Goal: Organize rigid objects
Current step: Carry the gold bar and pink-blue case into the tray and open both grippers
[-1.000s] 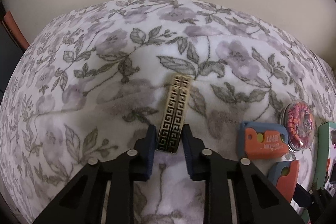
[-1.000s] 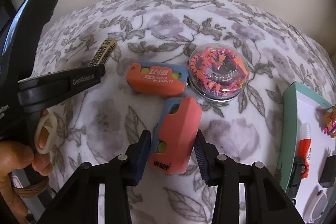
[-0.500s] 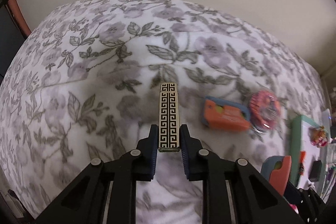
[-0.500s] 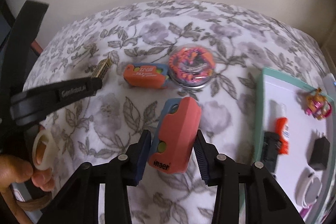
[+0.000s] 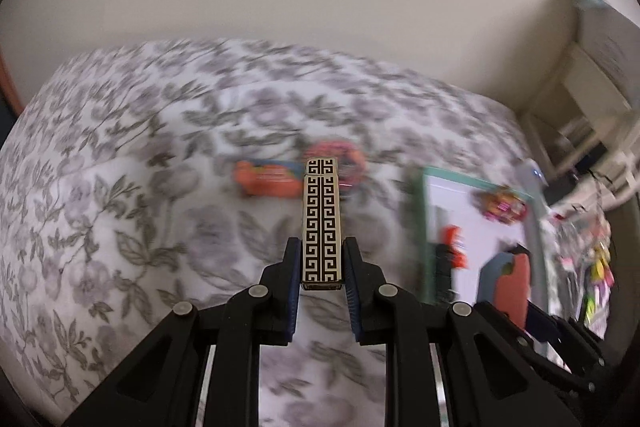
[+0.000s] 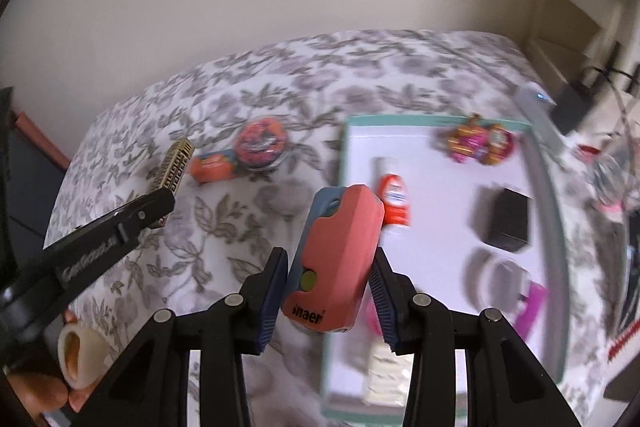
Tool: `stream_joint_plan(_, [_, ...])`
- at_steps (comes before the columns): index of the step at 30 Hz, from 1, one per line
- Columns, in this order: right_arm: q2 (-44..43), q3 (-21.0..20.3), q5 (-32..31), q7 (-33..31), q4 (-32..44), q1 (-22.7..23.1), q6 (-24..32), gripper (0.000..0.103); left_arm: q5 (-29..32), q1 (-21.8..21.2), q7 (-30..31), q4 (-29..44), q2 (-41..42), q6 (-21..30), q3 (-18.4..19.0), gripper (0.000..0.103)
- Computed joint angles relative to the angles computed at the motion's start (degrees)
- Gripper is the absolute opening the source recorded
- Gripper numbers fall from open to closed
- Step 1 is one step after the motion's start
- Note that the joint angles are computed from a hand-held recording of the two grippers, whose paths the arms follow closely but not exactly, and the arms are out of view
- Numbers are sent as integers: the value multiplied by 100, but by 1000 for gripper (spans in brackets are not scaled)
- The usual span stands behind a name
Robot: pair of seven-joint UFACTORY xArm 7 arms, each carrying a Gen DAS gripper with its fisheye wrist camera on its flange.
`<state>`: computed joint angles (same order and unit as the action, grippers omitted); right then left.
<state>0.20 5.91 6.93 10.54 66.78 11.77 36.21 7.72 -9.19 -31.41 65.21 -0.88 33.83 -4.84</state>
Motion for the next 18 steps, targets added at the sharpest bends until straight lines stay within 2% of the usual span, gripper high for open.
stream_joint_plan(4, [-421, -106, -37, 26, -375, -127, -32, 44, -147, -210, 162, -80, -106, -150, -171, 21])
stream_joint_plan(8, [-833, -263, 124, -50, -742, -284, -44, 44, -523, -430, 548, 29, -31, -115, -284, 21])
stream_joint_plan(11, [-1011, -370, 121, -46, -900, -449, 25, 44, -560, -595, 698, 191, 127, -9, -369, 21])
stream_joint_plan(15, [-949, -457, -96, 258, -941, -728, 216, 44, -624, -787, 858, 397, 364, 144, -437, 21])
stream_joint_plan(18, [-691, -554, -25, 363, -835, -877, 449, 44, -535, -920, 869, 541, 540, 239, -459, 21])
